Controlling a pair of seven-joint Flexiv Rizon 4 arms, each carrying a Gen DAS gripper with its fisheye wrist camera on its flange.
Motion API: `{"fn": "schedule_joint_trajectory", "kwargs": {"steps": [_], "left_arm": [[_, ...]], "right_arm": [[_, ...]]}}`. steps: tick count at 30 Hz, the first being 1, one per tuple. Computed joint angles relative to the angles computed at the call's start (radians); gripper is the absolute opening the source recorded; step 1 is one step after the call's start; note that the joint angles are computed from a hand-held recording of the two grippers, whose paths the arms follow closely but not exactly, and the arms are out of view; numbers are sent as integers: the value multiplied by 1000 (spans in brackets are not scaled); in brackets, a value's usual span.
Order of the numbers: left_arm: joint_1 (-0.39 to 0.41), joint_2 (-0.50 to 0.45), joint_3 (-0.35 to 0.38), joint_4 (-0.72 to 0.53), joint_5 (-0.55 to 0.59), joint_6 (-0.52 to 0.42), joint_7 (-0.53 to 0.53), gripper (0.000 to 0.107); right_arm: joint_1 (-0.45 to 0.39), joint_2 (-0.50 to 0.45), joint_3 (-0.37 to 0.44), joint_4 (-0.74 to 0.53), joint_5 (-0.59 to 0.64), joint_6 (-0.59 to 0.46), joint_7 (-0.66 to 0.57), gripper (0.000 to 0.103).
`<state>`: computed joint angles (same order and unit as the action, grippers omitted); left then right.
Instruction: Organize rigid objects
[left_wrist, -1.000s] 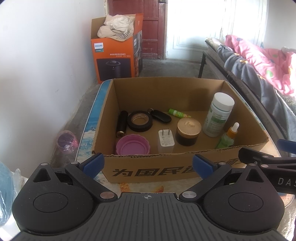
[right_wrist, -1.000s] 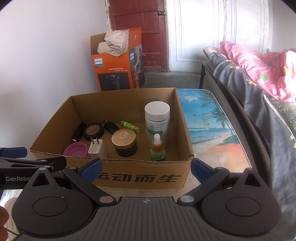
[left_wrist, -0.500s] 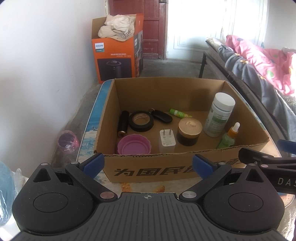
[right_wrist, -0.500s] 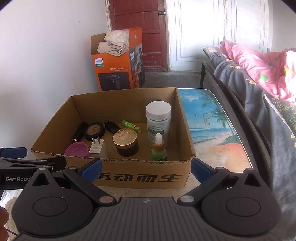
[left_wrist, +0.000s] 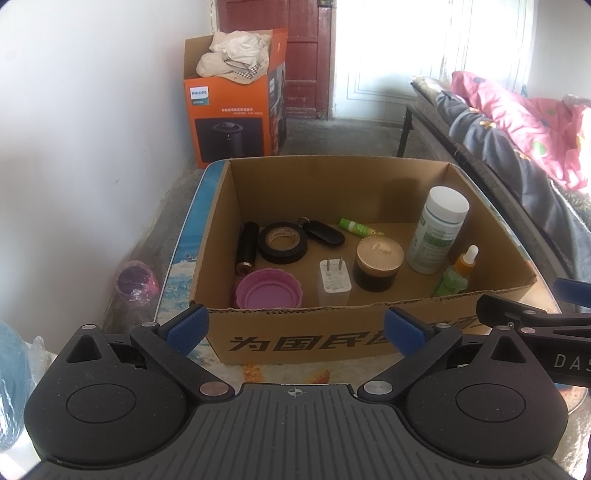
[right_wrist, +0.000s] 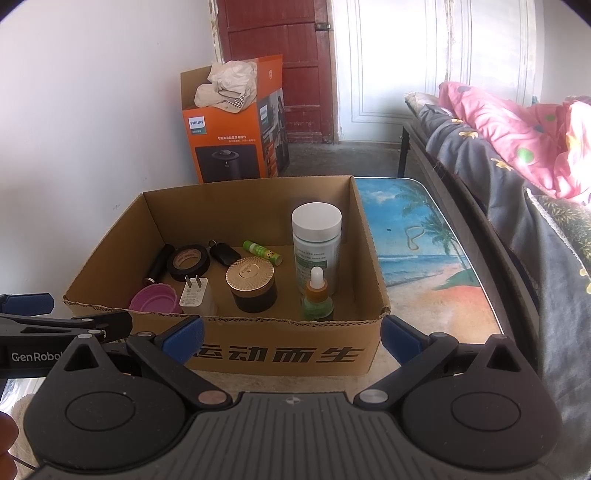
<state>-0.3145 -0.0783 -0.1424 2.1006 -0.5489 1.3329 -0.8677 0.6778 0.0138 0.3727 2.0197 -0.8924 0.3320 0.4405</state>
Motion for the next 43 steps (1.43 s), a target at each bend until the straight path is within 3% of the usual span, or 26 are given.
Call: {"fn": "schedule_joint_trajectory", "kwargs": {"steps": [43], "left_arm": [[0, 5, 7, -5, 53, 0, -57, 101]], "right_arm": [[-2, -6, -4, -3, 0, 22, 2, 103]]}}
